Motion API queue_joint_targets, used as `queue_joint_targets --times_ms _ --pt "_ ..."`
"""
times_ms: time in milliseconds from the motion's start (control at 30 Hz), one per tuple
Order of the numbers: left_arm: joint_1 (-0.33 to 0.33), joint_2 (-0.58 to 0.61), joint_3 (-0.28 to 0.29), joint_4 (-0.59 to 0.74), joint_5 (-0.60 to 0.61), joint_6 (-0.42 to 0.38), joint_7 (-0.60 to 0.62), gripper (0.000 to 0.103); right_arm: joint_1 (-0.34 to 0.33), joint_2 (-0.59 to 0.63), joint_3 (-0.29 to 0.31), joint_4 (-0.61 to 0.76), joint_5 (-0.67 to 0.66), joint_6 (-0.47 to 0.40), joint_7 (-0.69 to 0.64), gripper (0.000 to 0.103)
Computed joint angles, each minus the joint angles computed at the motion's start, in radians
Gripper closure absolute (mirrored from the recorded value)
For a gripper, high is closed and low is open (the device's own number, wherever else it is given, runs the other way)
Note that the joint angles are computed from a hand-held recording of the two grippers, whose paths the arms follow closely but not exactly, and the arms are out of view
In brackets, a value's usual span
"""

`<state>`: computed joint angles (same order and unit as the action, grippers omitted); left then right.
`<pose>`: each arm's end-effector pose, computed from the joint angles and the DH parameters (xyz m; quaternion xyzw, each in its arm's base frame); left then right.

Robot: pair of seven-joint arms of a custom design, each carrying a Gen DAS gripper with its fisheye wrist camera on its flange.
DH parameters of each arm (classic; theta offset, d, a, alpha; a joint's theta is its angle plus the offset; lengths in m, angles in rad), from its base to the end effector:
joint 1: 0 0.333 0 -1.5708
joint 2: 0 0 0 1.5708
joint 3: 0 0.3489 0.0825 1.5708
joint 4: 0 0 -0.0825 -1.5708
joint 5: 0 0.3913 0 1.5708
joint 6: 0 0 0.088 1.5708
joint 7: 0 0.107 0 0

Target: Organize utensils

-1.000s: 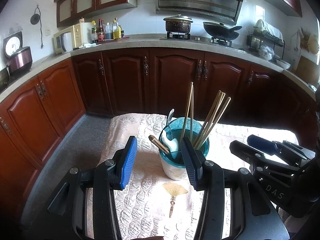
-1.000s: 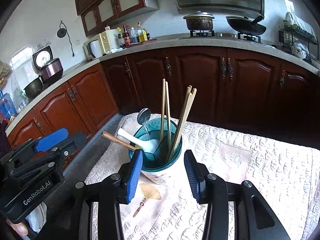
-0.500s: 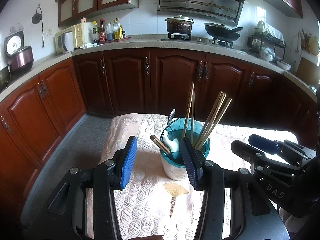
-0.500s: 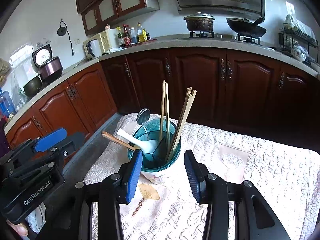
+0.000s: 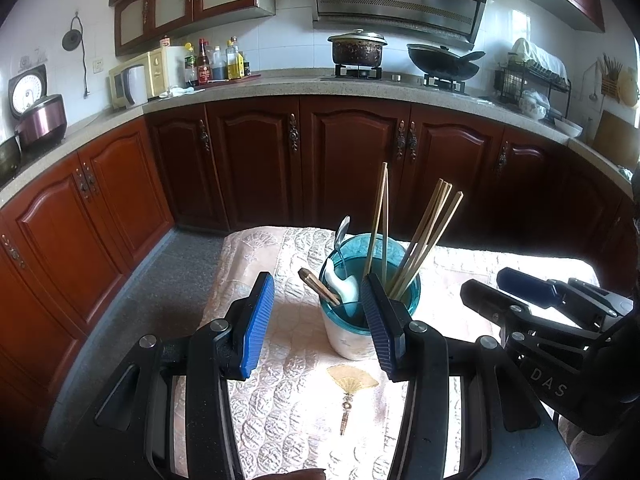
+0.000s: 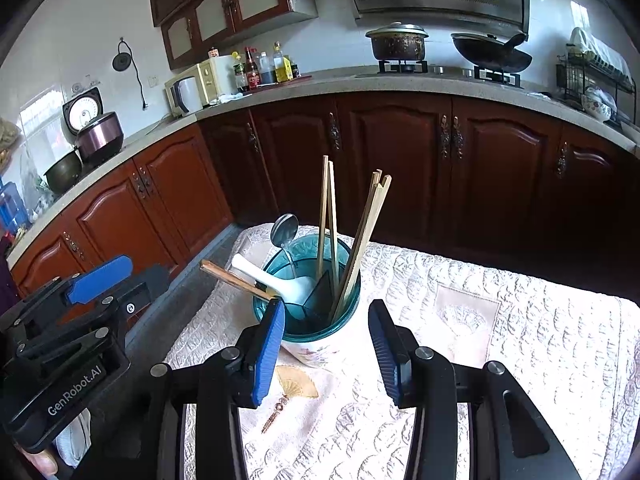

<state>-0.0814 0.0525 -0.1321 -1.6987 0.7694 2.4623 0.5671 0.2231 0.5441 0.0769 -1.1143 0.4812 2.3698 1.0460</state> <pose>0.6226 -0.1334 0.6644 -0.7321 0.5071 -0.2622 0.3716 0.7536 0.2179 0.6155 -0.8014 0.4358 -0.1200 0.3917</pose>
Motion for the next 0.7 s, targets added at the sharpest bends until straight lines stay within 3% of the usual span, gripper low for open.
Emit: queue_joint_targets --times_ms 700 --pt "0.001 0.002 0.000 0.004 -0.004 -0.007 0.008 0.058 0.003 0.002 -0.001 0.001 -0.003 -0.006 0.002 0.061"
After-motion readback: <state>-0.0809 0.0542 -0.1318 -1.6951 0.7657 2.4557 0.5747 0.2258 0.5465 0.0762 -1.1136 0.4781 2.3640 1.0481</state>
